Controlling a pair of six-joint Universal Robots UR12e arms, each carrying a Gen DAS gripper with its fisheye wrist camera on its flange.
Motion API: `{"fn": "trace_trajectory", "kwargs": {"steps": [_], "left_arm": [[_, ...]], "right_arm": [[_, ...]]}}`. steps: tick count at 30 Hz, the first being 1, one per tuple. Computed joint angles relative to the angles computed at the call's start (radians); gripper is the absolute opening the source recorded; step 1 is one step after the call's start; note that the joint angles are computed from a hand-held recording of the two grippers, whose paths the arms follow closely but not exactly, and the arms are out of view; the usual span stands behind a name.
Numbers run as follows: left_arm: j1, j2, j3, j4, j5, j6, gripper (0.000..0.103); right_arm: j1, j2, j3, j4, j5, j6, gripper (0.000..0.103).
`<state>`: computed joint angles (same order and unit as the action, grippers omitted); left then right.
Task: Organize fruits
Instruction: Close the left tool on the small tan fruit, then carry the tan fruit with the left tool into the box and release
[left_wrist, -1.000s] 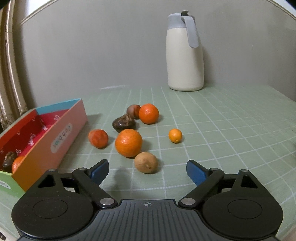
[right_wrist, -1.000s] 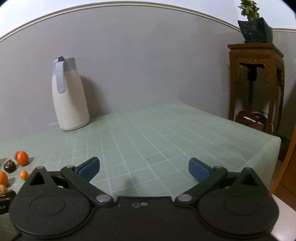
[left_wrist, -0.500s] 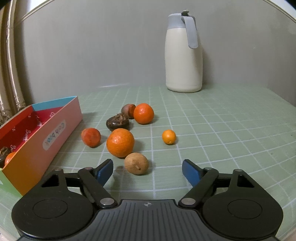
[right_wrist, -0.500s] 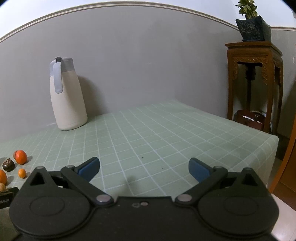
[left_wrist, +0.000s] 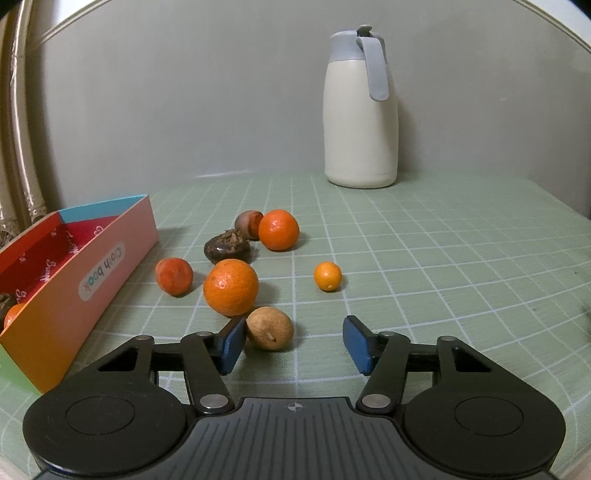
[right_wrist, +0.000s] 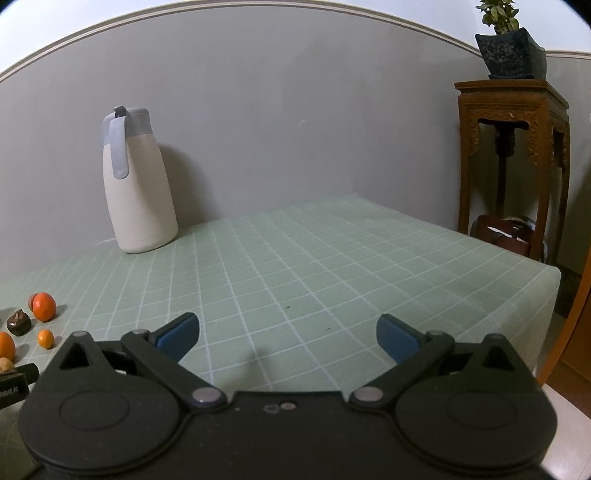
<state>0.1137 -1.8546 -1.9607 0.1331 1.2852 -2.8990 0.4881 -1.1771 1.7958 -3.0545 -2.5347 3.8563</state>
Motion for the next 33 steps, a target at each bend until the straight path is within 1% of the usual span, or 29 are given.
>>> {"fn": "trace_trajectory", "kwargs": {"steps": [6,8,19,26,33], "left_arm": [[0.004,0.003,0.000,-0.007,-0.008,-0.013,0.043],[0.005,0.003,0.001,-0.009,-0.008,-0.022,0.029],[0.007,0.001,0.002,-0.001,-0.002,-0.029,0.027],[0.015,0.005,0.001,0.001,0.001,-0.020,0.027],[0.026,0.006,-0.002,0.031,-0.008,-0.023,0.027]], "right_arm": [[-0.003,-0.001,0.001,0.000,0.012,0.005,0.103],[-0.004,-0.001,0.001,-0.002,0.018,0.003,0.103],[-0.004,0.002,-0.003,-0.010,0.029,-0.005,0.103],[-0.001,0.009,-0.011,-0.035,0.040,-0.032,0.103],[0.005,0.020,-0.026,-0.052,0.046,-0.059,0.103]]}}
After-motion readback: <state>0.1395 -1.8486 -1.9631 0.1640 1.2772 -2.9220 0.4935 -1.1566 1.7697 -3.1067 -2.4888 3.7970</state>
